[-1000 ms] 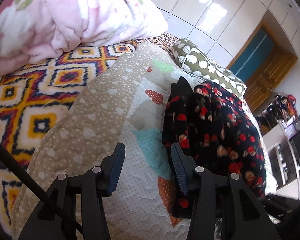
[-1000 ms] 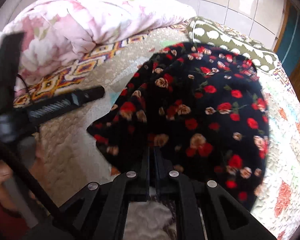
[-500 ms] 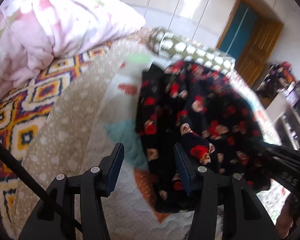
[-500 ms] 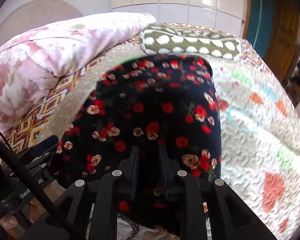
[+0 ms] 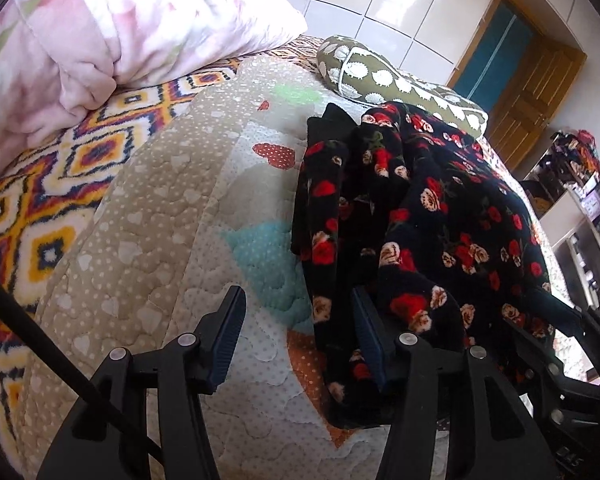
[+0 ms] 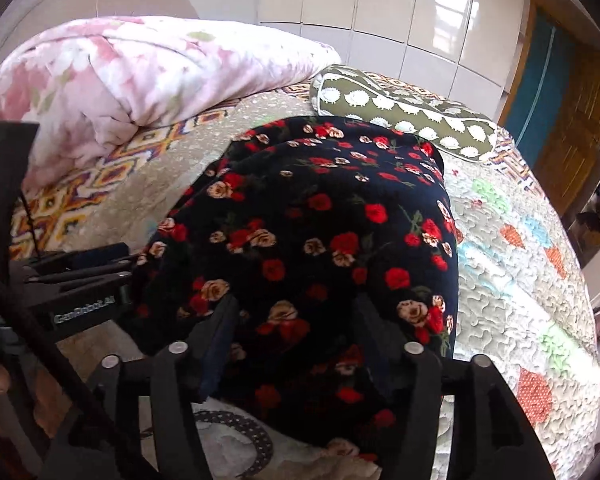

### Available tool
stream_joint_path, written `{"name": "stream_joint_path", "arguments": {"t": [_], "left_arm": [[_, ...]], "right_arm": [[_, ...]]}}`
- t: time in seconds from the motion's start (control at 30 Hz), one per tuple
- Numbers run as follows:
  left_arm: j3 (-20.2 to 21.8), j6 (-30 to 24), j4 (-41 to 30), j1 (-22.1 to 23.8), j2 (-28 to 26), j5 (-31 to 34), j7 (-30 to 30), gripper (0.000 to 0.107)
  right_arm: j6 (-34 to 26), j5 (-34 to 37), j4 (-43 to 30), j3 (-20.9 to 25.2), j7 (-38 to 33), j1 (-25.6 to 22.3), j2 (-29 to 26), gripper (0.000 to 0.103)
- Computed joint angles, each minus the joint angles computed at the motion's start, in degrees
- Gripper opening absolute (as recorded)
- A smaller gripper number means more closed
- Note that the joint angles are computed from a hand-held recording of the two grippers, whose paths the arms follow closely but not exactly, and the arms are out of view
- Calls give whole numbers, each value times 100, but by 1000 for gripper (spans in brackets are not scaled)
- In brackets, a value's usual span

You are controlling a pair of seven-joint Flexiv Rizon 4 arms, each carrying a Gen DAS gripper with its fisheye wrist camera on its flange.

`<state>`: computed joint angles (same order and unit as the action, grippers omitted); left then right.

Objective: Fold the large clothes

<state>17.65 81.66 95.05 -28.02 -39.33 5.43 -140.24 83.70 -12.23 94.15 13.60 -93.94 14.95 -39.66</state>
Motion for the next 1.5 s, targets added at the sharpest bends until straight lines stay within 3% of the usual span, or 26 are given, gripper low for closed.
{"name": "stream_joint_path", "arguments": {"t": [0.1,0.23,0.37,0.47,0.57,0.67,0.8,0.9,1.0,1.07,1.13,1.27,1.5], "left_arm": [[8,93,40,0,15,-26,-41,53],[478,71,-33,-390,15,167,-297,53],[1205,368,-22,-928,-32,441,-1037,53],[1595,747,87,-1199,-83,427,-1397,53],[1519,1023,182,-1139,-95,241,-1248,53],[1359,1007,200,-1070,-126,20,-1002,54],[1563,526,66,-1387,-289,-167,-849,54],[2342,49,-80,-2126,-453,54,-1324,54],[2630,-504,-221,-2527,-358,321,-1595,54],[2692,-709,-244,-2728,-206,517,-1730,54],[2672,-999,-315,-2910,-19,730,-1721,62],[2751,-1930,-724,-3347,131,1160,-1845,67],[2296,-2908,-1326,-3509,318,1598,-1971,72]], "right_arm": [[-252,265,-157,494,-171,-377,-25,68],[-238,761,-239,890,-361,-710,12,68],[371,884,-52,605,-274,-601,137,68],[328,743,-102,523,-159,-619,59,68],[-103,689,-258,408,9,-609,-109,68],[34,721,-154,468,-73,-712,-155,68],[0,760,80,777,-372,-1045,-26,68],[-143,988,261,1134,-704,-1451,129,68],[162,1140,640,1075,-897,-1551,385,68],[346,1246,847,1193,-1015,-1762,524,68],[373,1407,936,1588,-1198,-2198,575,68],[361,1788,1022,2293,-1586,-2994,602,68],[430,2369,1232,3005,-2193,-4002,705,68]]}}
